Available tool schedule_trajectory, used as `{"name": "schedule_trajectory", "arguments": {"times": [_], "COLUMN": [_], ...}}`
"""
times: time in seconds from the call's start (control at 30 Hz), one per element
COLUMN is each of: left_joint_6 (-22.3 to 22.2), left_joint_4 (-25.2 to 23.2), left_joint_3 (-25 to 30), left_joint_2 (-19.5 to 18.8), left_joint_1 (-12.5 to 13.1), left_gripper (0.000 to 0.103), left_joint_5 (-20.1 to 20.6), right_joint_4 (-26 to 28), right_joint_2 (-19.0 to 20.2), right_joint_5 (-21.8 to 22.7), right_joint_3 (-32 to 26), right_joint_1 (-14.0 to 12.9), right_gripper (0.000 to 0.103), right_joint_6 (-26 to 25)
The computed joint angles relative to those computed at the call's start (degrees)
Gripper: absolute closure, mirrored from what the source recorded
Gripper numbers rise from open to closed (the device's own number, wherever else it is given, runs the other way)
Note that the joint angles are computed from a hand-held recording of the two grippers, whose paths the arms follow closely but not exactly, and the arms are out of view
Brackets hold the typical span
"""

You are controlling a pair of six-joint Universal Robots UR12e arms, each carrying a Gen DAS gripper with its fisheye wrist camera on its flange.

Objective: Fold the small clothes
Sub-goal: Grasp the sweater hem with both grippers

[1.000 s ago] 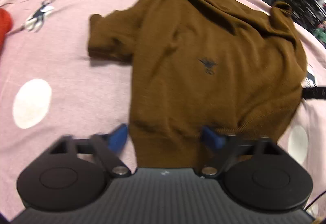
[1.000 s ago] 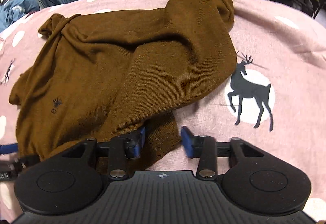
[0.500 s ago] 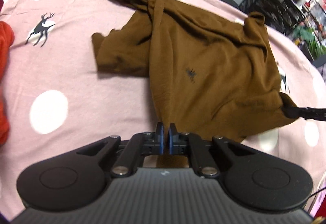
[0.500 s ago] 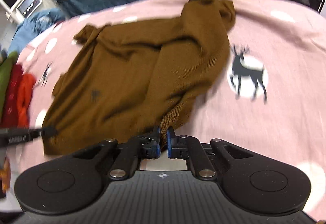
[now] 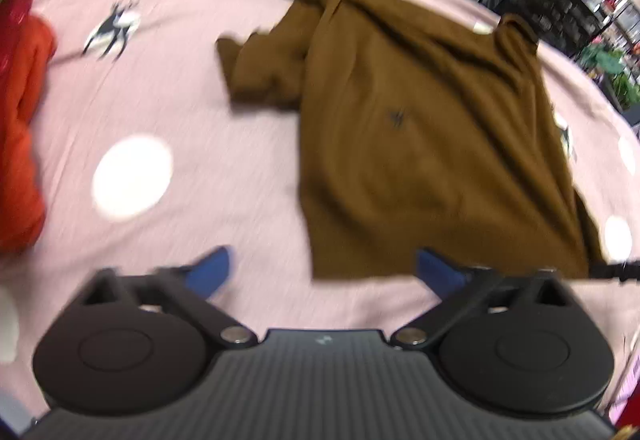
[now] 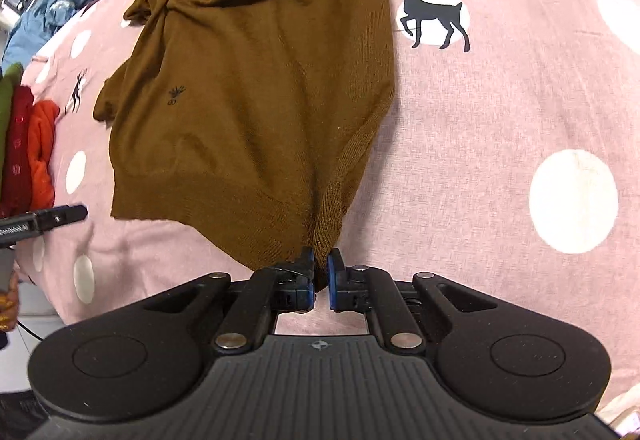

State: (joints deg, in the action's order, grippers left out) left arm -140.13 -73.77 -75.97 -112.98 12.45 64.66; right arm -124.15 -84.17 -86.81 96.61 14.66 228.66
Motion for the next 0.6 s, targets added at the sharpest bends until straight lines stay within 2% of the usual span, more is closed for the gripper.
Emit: {"name": "schedule_trajectory", "arguments": {"times": [0.13, 0.27, 0.3, 0.33, 0.37, 0.4, 0.43, 0.47, 0.5, 0.53, 0.57, 0.6], "left_joint_6": [0.18, 1.56, 2.10, 2.50, 2.12, 1.44, 1.03, 0.87, 0.98, 0.84, 0.73, 0.87], "left_joint_4": [-0.46, -1.33, -1.44, -2.12, -3.06, -2.26, -0.73, 0.81, 2.71, 3.92, 2.72, -0.61], "left_joint_3": [0.27, 0.22, -0.15, 0.05, 0.59, 0.41, -0.14, -0.66, -1.38, -1.68, -1.10, 0.08], "left_joint_2": [-1.27, -2.43, -2.42, -2.70, -3.11, -3.15, -2.90, -2.62, -2.24, -2.03, -2.23, -2.66], "left_joint_1": [-1.48, -3.11, -3.18, -3.29, -3.60, -3.88, -4.06, -4.26, -4.43, -4.67, -4.65, -4.16], "left_gripper": [0.000, 0.000, 0.000, 0.003, 0.009, 0.011, 0.018, 0.039, 0.054, 0.086, 0.096, 0.096], "left_joint_5": [-1.42, 1.04, 0.47, 0.07, 0.63, 1.21, 1.60, 2.10, 2.85, 4.26, 4.47, 2.73], "right_joint_4": [0.29, 0.72, 0.82, 0.96, 1.01, 0.81, 0.48, 0.29, 0.29, 0.25, 0.03, -0.23], "right_joint_2": [0.36, 0.44, 0.51, 0.57, 0.61, 0.60, 0.56, 0.54, 0.58, 0.60, 0.61, 0.63], "right_joint_5": [-0.37, -0.59, -0.75, -0.92, -0.99, -0.98, -0.85, -0.76, -0.77, -0.65, -0.47, -0.38], "right_joint_3": [-0.37, -0.42, -0.49, -0.56, -0.60, -0.51, -0.34, -0.23, -0.21, -0.16, -0.06, 0.01], "right_joint_1": [0.34, 0.42, 0.46, 0.50, 0.52, 0.55, 0.53, 0.52, 0.53, 0.51, 0.44, 0.43], "right_gripper": [0.092, 0.091, 0.091, 0.091, 0.091, 0.091, 0.091, 0.091, 0.091, 0.091, 0.091, 0.091], "right_joint_6": [-0.19, -0.41, -0.37, -0.37, -0.35, -0.16, 0.01, 0.10, 0.26, 0.49, 0.67, 0.79]}}
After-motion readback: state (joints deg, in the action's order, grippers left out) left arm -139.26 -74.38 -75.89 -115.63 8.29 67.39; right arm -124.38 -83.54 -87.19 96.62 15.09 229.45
